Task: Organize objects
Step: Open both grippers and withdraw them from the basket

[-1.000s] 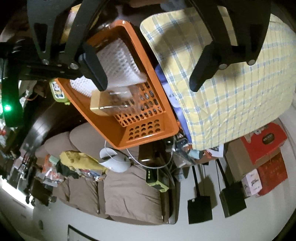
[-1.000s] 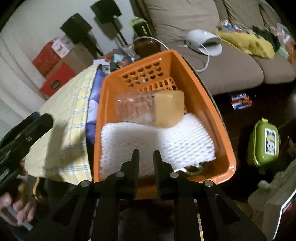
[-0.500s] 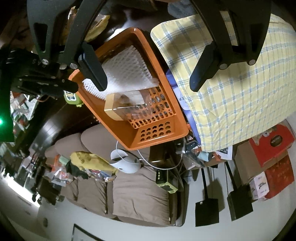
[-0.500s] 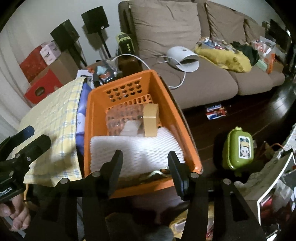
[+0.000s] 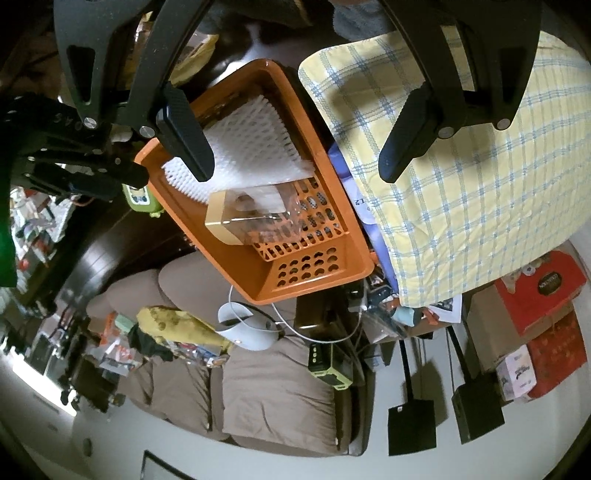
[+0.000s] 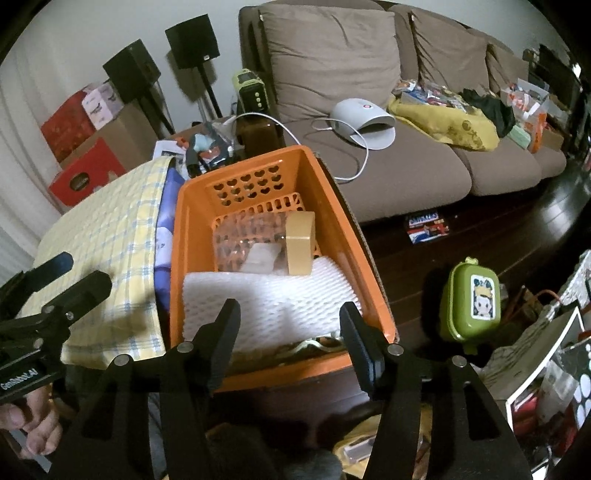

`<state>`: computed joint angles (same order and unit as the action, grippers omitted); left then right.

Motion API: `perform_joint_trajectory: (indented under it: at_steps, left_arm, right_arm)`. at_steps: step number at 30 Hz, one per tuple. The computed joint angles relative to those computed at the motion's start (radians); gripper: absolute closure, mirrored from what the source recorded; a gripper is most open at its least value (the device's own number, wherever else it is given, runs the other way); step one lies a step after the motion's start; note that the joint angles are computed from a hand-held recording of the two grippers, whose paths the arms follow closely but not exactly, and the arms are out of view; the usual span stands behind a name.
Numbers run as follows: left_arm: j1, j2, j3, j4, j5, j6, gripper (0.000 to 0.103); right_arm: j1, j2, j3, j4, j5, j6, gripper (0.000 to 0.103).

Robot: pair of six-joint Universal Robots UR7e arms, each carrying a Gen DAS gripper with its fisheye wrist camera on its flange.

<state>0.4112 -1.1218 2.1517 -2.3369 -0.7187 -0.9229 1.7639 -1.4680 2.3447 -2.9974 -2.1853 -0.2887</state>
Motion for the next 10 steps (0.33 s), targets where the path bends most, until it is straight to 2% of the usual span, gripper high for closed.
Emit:
perform_joint_trajectory:
  at_steps: [10]
  left_arm:
    - [-0.009,-0.004,-0.009,0.048,0.018,-0.026,0.013]
  right_arm:
    - [0.005,-0.012,0.001,0.033,0.035,0.000,0.044]
